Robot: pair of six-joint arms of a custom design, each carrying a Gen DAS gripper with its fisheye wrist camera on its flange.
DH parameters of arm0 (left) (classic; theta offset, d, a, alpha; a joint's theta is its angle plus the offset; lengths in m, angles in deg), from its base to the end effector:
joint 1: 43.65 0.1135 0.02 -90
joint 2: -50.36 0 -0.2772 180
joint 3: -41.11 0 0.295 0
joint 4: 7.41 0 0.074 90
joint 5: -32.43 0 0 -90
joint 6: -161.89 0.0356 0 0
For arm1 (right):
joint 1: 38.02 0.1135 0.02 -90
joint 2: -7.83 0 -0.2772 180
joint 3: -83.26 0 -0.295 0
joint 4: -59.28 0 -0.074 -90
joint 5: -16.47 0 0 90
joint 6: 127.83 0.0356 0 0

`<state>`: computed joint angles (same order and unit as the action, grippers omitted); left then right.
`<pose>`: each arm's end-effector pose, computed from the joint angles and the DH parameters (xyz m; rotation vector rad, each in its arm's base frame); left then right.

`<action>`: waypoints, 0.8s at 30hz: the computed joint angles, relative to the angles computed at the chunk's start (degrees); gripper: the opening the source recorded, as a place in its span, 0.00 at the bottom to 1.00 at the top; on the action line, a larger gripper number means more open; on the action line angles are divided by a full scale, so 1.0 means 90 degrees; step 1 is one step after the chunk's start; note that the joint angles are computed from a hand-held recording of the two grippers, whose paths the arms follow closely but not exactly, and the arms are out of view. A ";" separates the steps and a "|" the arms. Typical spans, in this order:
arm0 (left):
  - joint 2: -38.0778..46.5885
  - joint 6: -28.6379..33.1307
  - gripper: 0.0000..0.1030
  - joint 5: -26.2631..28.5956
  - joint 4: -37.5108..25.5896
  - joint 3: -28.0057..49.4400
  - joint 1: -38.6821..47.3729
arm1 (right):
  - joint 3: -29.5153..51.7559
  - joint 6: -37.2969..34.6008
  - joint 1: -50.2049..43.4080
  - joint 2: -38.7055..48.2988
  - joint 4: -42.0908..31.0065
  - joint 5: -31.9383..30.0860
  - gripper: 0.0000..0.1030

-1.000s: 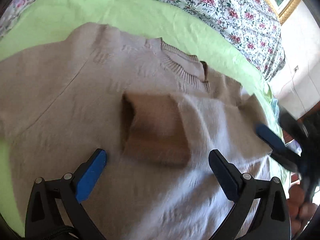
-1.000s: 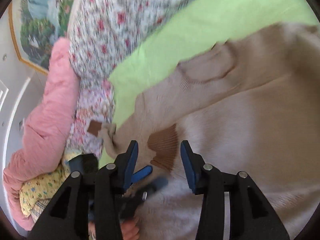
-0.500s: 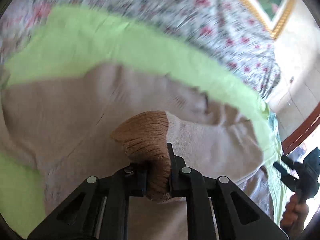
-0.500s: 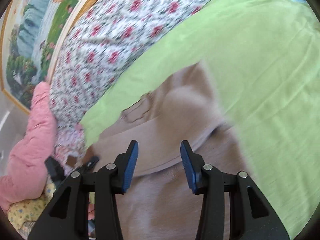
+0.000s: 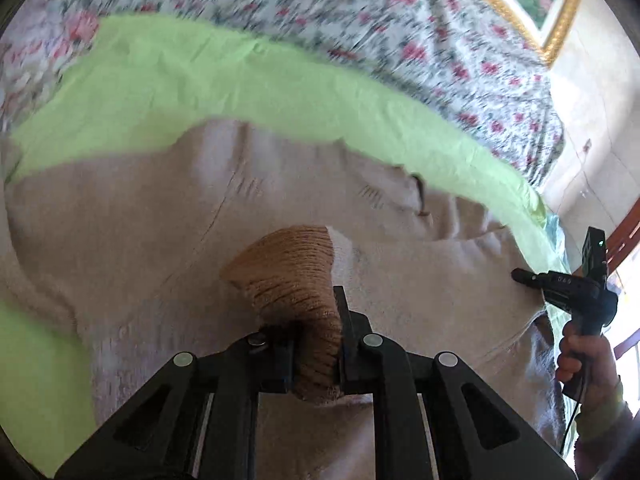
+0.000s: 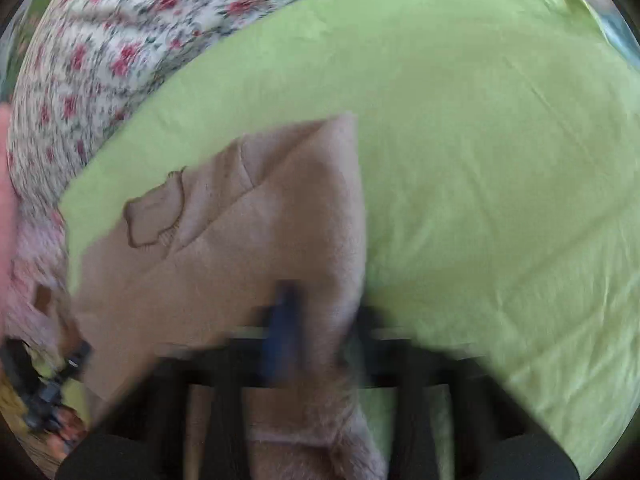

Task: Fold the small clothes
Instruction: 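Grasp the other brown cuff with the left gripper and lift it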

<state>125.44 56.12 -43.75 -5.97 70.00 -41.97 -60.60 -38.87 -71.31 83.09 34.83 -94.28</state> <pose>0.2301 -0.0018 0.0920 -0.2398 2.3469 -0.4038 0.1959 -0.1136 0.0994 0.6112 2.5143 0.2731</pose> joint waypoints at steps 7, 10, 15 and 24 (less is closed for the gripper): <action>0.0701 0.0272 0.22 -0.0307 -0.0028 0.0411 -0.0060 | -0.0043 -0.0091 -0.0156 0.0041 0.0178 0.0372 0.09; 0.0330 0.0392 0.31 -0.0083 -0.0164 0.0080 0.0403 | -0.0310 0.0032 -0.0184 -0.0450 0.0095 0.0507 0.19; -0.0646 0.0752 0.37 0.0473 -0.0802 -0.0327 0.1358 | -0.0637 0.0112 -0.0277 -0.2055 -0.0805 0.0364 0.29; -0.2325 0.1717 0.48 0.1456 -0.2423 -0.0709 0.3348 | -0.1340 0.0915 0.0875 -0.5219 -0.2911 0.0020 0.38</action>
<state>104.51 71.58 -30.65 -27.78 63.62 -11.83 -72.66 -30.64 -63.44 36.12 8.63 -94.10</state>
